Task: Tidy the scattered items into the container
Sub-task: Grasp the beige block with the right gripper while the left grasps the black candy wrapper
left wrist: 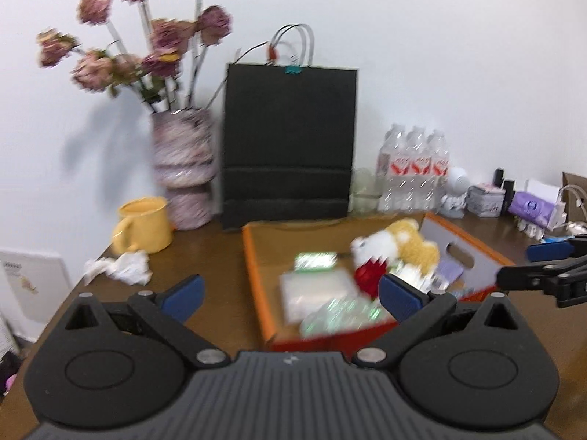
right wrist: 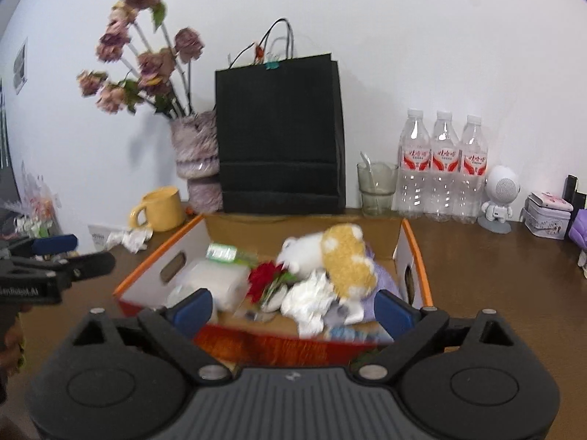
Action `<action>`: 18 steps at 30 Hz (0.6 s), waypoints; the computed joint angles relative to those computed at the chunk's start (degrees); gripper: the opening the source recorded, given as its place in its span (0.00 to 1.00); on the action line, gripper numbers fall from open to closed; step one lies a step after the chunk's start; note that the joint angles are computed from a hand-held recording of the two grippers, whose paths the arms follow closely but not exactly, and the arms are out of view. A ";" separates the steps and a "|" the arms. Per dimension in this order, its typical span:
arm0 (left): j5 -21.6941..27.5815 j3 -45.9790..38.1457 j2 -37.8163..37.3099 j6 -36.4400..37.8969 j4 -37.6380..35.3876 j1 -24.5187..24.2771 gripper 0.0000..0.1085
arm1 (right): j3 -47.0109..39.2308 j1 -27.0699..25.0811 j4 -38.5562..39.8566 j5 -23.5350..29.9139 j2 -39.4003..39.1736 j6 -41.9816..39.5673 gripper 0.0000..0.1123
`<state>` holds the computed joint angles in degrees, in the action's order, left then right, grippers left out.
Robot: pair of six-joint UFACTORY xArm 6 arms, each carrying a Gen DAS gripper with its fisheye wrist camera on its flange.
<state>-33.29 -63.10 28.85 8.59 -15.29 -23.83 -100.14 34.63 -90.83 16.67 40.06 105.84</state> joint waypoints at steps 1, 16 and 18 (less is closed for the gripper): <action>-0.01 1.59 -0.77 0.32 -0.66 0.18 0.95 | 1.00 0.74 1.05 0.85 -0.40 -0.95 0.85; 7.67 4.63 0.61 3.93 -4.57 0.57 0.95 | -8.73 6.67 22.81 5.04 11.92 -18.64 0.84; 9.49 1.71 2.19 9.63 -10.63 -0.69 0.95 | -11.99 7.24 25.23 6.73 14.21 -21.22 0.84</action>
